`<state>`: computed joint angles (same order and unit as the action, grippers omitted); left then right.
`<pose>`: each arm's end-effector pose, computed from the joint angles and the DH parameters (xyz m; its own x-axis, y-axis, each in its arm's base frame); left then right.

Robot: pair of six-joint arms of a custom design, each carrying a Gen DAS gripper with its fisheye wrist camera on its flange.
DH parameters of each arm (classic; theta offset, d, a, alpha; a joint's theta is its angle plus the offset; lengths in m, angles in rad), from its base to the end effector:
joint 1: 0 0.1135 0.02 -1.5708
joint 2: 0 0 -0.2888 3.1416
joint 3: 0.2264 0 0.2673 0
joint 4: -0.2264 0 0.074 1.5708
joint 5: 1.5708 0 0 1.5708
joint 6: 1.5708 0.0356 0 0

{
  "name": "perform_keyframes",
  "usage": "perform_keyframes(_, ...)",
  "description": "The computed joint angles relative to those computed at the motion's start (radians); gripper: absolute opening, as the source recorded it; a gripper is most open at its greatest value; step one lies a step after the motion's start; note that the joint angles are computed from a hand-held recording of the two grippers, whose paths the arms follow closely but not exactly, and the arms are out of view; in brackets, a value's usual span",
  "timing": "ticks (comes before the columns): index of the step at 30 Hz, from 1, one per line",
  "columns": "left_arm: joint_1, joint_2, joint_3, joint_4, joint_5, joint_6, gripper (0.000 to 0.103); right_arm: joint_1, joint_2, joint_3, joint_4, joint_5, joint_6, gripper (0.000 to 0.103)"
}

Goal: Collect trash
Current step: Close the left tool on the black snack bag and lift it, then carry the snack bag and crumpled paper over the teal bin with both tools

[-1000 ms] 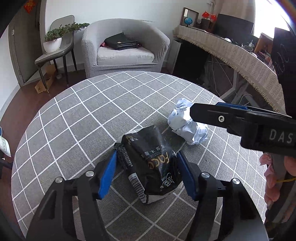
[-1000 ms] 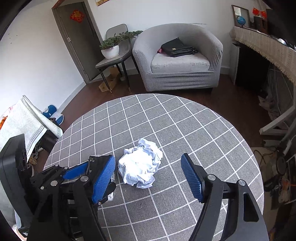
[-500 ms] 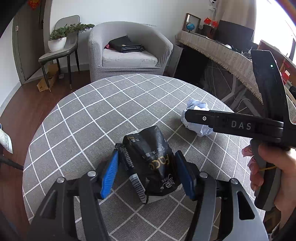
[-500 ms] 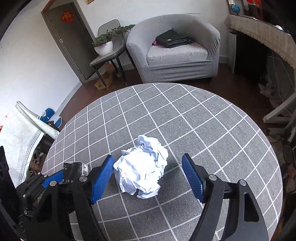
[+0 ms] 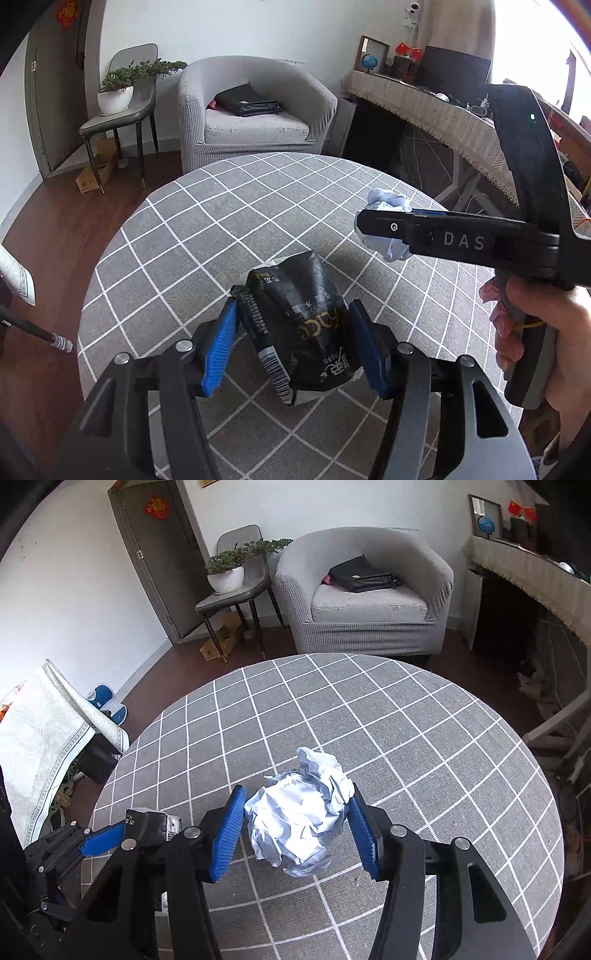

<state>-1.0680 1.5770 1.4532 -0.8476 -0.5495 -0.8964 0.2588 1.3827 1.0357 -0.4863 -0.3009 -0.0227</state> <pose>0.1833 -0.2947 0.3435 -0.7212 -0.0709 -0.6891 0.0672 0.9829 -0.1714 0.2912 0.0880 0.2851 -0.7054 -0.2092 -0.6772 -0.4532 0.8677 0.2040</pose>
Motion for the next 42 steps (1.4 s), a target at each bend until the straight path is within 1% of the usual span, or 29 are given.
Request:
perform_keyframes(3, -0.032, -0.036, -0.02, -0.024, -0.04, -0.019, 0.063, 0.027, -0.036, -0.023, 0.003, 0.004, 0.016, 0.055)
perform_keyframes(6, -0.053, -0.069, -0.049, -0.022, -0.053, -0.038, 0.063, 0.051, -0.076, -0.051, 0.009, 0.007, 0.031, 0.055)
perform_keyframes(14, -0.104, -0.115, -0.087, -0.069, -0.099, -0.11, 0.063, 0.131, -0.181, -0.106, 0.015, 0.039, 0.055, 0.055)
perform_keyframes(17, -0.129, -0.138, -0.109, -0.068, -0.115, -0.127, 0.062, 0.15, -0.21, -0.122, 0.018, 0.049, 0.069, 0.055)
perform_keyframes(20, -0.15, -0.149, -0.121, -0.091, -0.126, -0.155, 0.062, 0.162, -0.224, -0.143, 0.025, 0.053, 0.083, 0.055)
perform_keyframes(26, -0.214, -0.197, -0.143, -0.135, -0.197, -0.192, 0.061, 0.23, -0.271, -0.183, 0.042, 0.086, 0.14, 0.055)
perform_keyframes(30, -0.239, -0.243, -0.181, -0.183, -0.221, -0.265, 0.06, 0.311, -0.277, -0.194, 0.054, 0.134, 0.17, 0.055)
perform_keyframes(34, -0.282, -0.281, -0.19, -0.276, -0.26, -0.352, 0.059, 0.38, -0.291, -0.207, 0.072, 0.169, 0.216, 0.055)
perform_keyframes(38, -0.35, -0.304, -0.175, -0.415, -0.322, -0.484, 0.058, 0.45, -0.303, -0.224, 0.087, 0.21, 0.253, 0.055)
perform_keyframes(42, -0.412, -0.328, -0.179, -0.537, -0.35, -0.636, 0.056, 0.518, -0.313, -0.242, 0.102, 0.246, 0.289, 0.055)
